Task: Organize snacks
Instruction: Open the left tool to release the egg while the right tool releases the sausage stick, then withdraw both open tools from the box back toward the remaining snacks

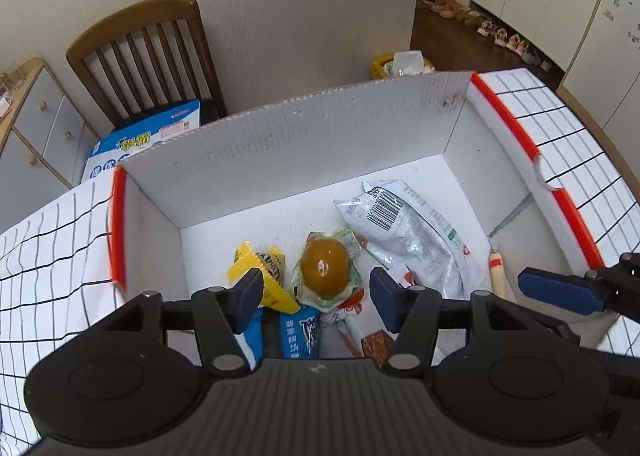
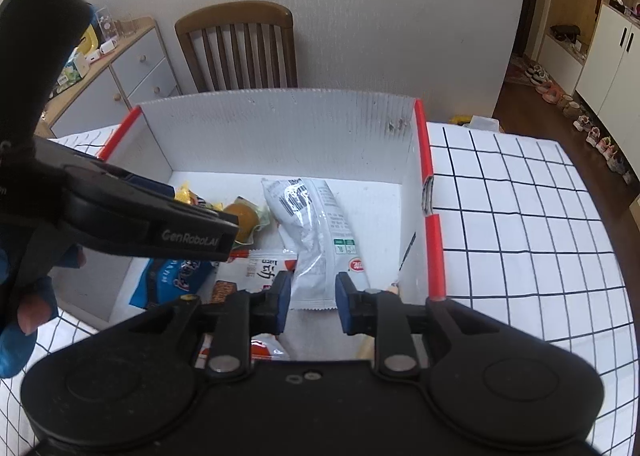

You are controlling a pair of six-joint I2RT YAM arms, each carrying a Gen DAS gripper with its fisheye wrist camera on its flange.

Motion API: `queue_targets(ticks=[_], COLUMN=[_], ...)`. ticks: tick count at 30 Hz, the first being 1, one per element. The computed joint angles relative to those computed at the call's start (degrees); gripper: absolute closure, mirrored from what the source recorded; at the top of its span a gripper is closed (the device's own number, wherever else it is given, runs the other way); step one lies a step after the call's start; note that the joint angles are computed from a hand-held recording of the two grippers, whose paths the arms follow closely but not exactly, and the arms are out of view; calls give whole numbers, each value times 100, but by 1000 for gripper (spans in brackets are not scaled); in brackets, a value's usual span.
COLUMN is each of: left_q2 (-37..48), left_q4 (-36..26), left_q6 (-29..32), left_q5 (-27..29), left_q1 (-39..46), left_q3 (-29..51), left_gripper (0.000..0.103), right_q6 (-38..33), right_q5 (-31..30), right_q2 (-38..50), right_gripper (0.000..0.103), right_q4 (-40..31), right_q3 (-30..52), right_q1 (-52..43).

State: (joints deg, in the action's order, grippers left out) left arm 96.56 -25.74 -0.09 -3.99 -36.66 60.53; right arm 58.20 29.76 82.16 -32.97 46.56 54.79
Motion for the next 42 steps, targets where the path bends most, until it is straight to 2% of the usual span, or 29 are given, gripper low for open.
queue_targets(ticks=[15, 35, 39, 42], left_q2=[-1773, -4074, -4453, -4732], left_q4=[-604, -1794, -2063, -2281], left_q6=[-8, 120, 194, 233], left_q5=[137, 481, 754, 939], left_q1=[58, 307, 552, 716], left_q3=[-605, -1120, -1177, -1202], left_gripper=[45, 45, 45, 36], right_q6=[1182, 3073, 3513, 3849], right_q5=[760, 1505, 1643, 1734], right_q2=[-345, 5, 195, 329], right_gripper=[71, 57, 46, 43], right_q4=[-1531, -3501, -3886, -4159], right_q3=[708, 1934, 2223, 2411], right_q1=[1018, 2548, 2857, 3100])
